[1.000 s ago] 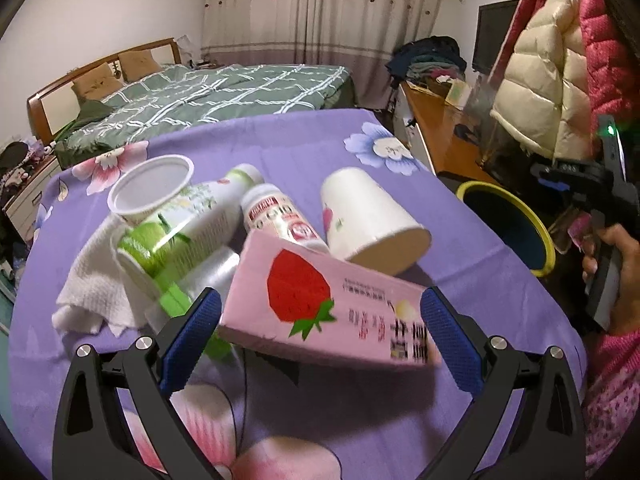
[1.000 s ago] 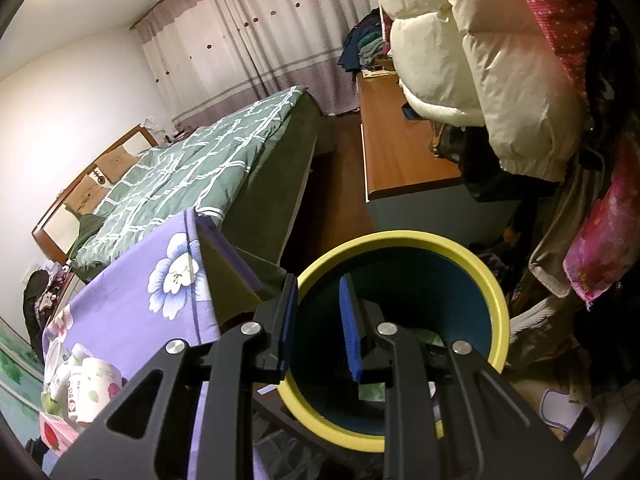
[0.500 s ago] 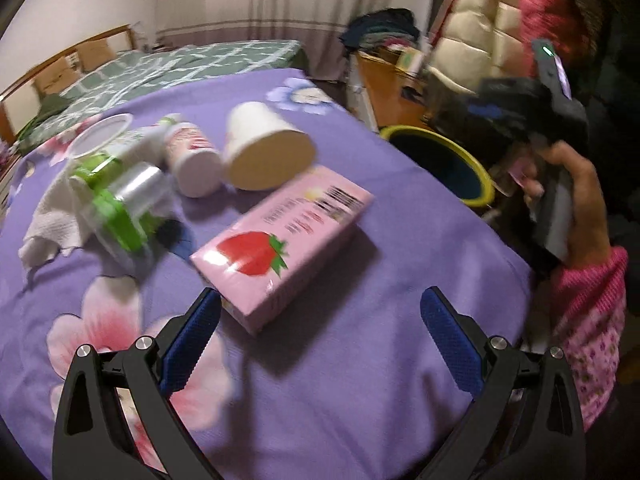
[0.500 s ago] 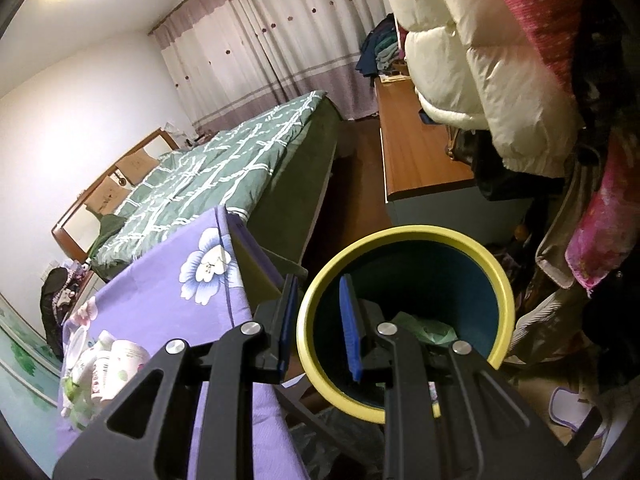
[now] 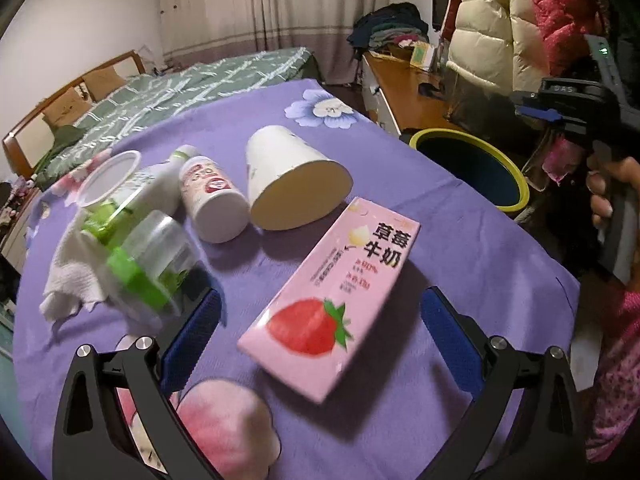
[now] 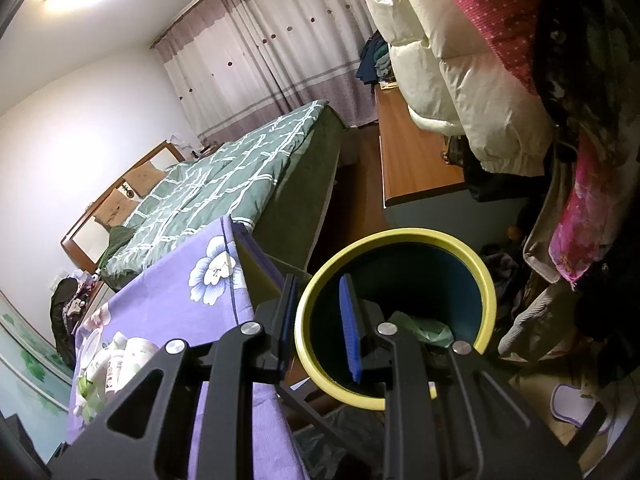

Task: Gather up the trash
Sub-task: 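Grasp the pink strawberry milk carton with the left tool, then carry the pink carton over the bin and open the left tool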

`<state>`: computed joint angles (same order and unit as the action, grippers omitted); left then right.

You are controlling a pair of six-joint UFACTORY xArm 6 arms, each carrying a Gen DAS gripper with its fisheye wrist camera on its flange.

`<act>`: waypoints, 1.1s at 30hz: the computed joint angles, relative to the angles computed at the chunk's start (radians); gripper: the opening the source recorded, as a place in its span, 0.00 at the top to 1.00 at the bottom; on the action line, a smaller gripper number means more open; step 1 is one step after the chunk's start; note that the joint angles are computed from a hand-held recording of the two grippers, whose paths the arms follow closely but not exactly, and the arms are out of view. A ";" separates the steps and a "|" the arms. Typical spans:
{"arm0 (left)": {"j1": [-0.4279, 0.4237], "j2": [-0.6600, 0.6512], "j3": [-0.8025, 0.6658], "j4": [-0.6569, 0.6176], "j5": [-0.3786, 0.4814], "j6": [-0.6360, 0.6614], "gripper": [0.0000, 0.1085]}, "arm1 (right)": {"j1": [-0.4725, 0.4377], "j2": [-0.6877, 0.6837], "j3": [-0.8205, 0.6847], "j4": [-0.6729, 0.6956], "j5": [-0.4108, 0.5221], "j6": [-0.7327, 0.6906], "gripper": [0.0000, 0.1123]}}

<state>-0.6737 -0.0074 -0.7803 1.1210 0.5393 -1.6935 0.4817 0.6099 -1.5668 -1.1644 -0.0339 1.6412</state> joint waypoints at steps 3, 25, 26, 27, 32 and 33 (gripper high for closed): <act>0.033 0.045 -0.029 -0.028 -0.047 0.041 0.10 | 0.007 0.002 0.002 0.036 -0.002 -0.039 0.81; 0.054 0.127 -0.148 -0.092 -0.103 0.073 0.52 | -0.014 0.000 0.027 -0.024 -0.050 0.008 0.81; 0.052 0.135 -0.170 -0.099 -0.106 0.089 0.52 | -0.018 -0.007 0.028 -0.082 -0.047 0.062 0.81; 0.050 0.143 -0.188 -0.106 -0.105 0.103 0.52 | -0.022 -0.014 0.030 -0.133 -0.043 0.108 0.81; 0.050 0.266 -0.374 -0.191 -0.109 0.267 0.52 | -0.047 -0.072 0.079 -0.446 -0.029 0.391 0.81; 0.049 0.295 -0.412 -0.215 -0.110 0.301 0.52 | -0.054 -0.086 0.096 -0.493 -0.026 0.432 0.81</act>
<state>-0.6245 0.2879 -1.1925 0.9061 0.4295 -1.3922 0.4279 0.5244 -1.4709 -1.6570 -0.0595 2.0733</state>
